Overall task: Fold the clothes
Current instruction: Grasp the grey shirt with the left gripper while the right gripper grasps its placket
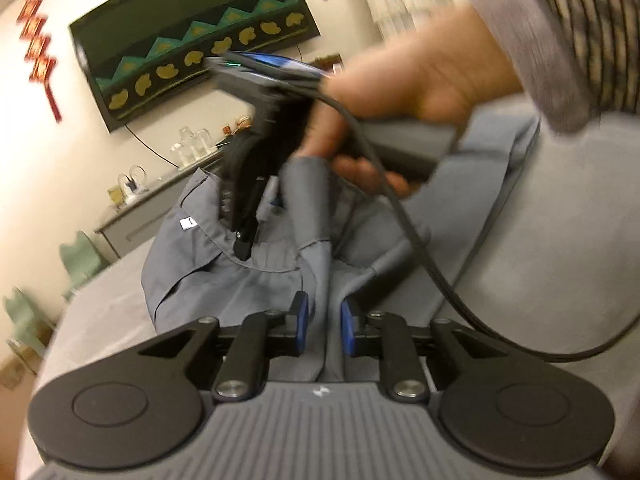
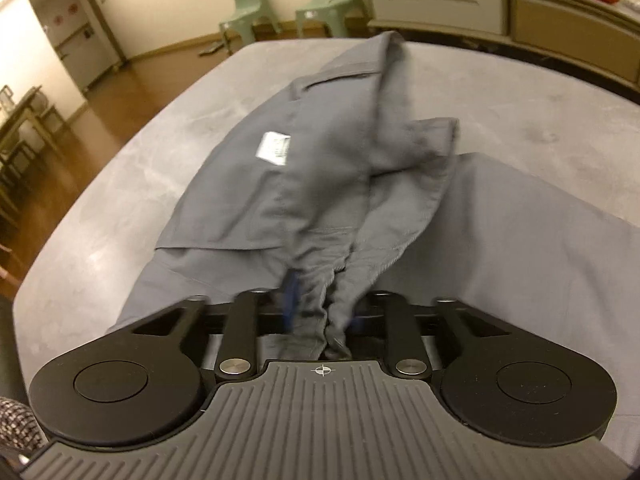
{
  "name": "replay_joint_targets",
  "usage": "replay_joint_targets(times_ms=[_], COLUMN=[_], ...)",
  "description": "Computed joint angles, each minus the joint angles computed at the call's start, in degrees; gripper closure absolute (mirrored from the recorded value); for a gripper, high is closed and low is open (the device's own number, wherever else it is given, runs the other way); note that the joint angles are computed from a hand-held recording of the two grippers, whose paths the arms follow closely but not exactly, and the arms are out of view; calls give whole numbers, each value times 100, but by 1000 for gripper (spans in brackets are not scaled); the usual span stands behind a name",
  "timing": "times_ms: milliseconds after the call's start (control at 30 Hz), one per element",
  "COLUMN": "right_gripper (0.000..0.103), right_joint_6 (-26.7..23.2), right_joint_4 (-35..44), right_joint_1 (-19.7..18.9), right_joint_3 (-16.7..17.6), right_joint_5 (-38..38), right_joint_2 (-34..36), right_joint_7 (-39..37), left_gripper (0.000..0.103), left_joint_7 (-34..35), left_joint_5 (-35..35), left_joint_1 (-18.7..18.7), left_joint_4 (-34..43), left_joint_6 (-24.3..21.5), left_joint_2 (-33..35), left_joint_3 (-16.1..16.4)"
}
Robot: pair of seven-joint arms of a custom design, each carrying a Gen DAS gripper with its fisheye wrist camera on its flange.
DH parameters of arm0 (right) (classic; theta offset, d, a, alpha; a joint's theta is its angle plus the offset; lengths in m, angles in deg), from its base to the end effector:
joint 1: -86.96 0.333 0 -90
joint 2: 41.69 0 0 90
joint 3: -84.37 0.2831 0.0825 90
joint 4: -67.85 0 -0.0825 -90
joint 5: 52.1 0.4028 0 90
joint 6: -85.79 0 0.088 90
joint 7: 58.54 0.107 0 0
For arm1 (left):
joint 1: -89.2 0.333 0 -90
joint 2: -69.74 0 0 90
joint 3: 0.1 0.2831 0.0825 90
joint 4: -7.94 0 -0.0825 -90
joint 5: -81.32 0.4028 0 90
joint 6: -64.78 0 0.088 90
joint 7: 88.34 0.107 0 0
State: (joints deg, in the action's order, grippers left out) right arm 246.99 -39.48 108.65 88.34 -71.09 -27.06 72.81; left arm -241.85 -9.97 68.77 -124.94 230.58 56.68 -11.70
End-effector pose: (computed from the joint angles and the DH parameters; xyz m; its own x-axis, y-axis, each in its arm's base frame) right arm 0.5994 0.3023 0.4141 0.0635 -0.9782 -0.1979 -0.7828 0.0742 -0.6179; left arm 0.4670 -0.2248 0.4355 -0.7982 -0.5231 -0.2985 -0.0684 0.5712 -0.8180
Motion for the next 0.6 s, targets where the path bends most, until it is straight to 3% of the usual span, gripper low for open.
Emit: replay_joint_targets(times_ms=[33,133,200,233,333,367,400,467,533,600], right_gripper=[35,34,35,38,44,54,59,65,65,65], right_joint_6=[-9,-55,71,151,601,743,792,349,-136,-302], right_joint_4=[-188,-897,-1523,-1802,-2260,-2317,-2312,-2201,-2239,-2335], right_joint_1=[238,572,508,445,289,262,272,341,539,250], right_joint_3=[-269,-666,-621,-495,-200,-113,-32,195,302,733], right_joint_5=[-601,-2655,-4057,-4625,-5136,-5136,-4954,-4087,-3902,-4793], right_joint_2=[-198,-989,-1693,-2014,-2378,-2359,-2273,-1961,-1865,-1908], right_joint_7=[503,2321,3664,4160,4396,4317,4070,3211,3136,3981], left_gripper=[71,54,46,41,41,44,45,52,57,62], left_joint_7=[-327,-1094,-1472,-1643,-2728,-3530,-4481,-6479,-7679,-8685], left_joint_5=[150,304,115,-59,214,557,1218,2960,4425,5635], left_joint_1=[66,278,415,475,635,716,723,714,600,377], left_joint_4=[-85,-387,-296,-210,869,1369,1870,2870,3864,4732], left_joint_6=[-406,-1995,-2814,-2964,-2551,-1992,-1530,-1065,-1215,-1468], left_joint_2=[-167,-744,-788,-728,206,667,1150,2150,3094,3854], left_joint_3=[140,730,1022,1055,761,492,342,219,390,703])
